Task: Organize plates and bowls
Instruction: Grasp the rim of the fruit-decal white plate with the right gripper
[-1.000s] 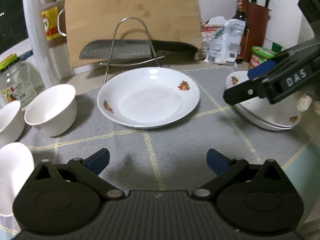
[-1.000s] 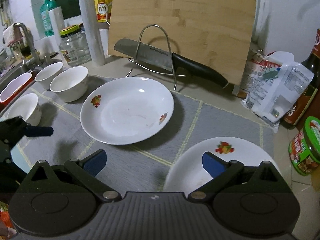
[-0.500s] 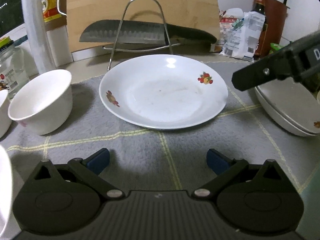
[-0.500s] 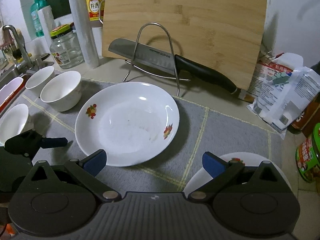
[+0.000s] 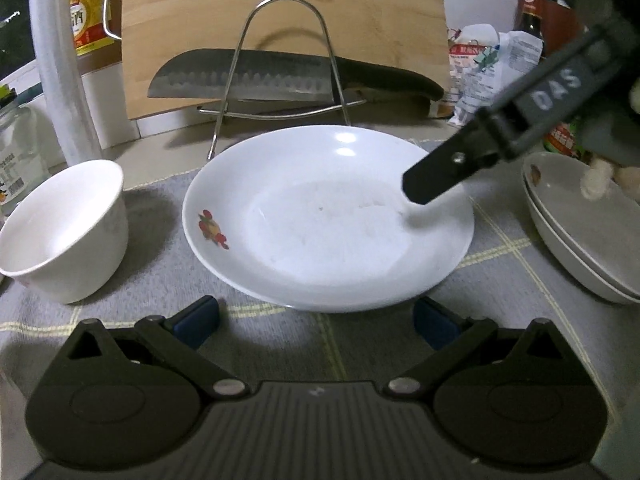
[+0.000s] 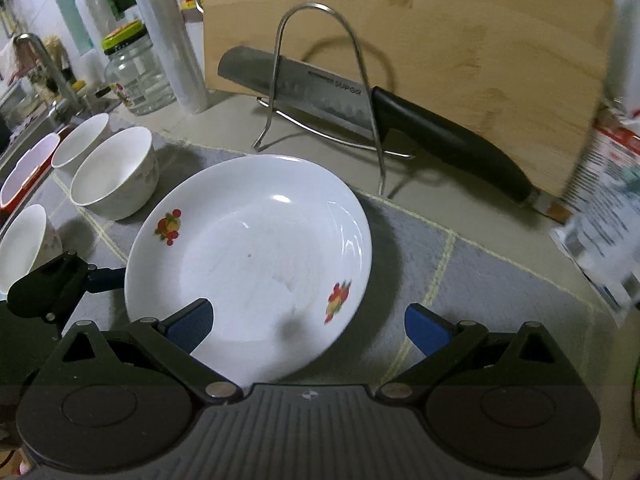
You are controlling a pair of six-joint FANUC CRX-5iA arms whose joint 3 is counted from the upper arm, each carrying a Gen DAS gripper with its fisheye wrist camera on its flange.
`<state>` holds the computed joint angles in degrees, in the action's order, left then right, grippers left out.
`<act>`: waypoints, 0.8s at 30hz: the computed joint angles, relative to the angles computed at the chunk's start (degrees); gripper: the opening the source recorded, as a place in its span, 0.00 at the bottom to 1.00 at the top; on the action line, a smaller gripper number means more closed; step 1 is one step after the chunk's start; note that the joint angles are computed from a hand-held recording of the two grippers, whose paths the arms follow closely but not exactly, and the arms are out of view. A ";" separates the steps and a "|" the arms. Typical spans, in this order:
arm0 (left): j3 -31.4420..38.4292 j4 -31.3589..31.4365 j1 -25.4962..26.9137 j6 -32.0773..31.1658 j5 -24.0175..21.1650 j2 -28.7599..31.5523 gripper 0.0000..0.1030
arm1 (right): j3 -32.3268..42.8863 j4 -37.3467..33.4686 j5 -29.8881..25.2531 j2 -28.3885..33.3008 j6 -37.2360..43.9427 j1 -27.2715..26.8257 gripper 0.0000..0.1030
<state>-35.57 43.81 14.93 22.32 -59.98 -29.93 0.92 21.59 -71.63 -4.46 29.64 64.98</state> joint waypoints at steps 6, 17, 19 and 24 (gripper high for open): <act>-0.47 0.97 -0.18 -0.68 0.66 0.00 1.00 | 4.13 -9.14 1.28 2.22 9.70 -6.36 1.00; -1.50 3.15 -0.61 -2.36 2.36 0.42 1.00 | 9.66 -21.34 2.73 6.14 20.78 -13.53 1.00; -1.24 2.99 -0.66 -2.45 2.18 0.68 1.00 | 10.60 -21.81 2.39 6.87 22.21 -13.91 1.00; 0.85 2.21 -0.18 -3.76 -0.47 2.65 1.00 | 12.12 -23.25 2.24 8.04 25.17 -14.91 1.00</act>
<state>-34.72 46.02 14.75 18.56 -60.45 -27.28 13.04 -1.66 -69.39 3.58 54.81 50.07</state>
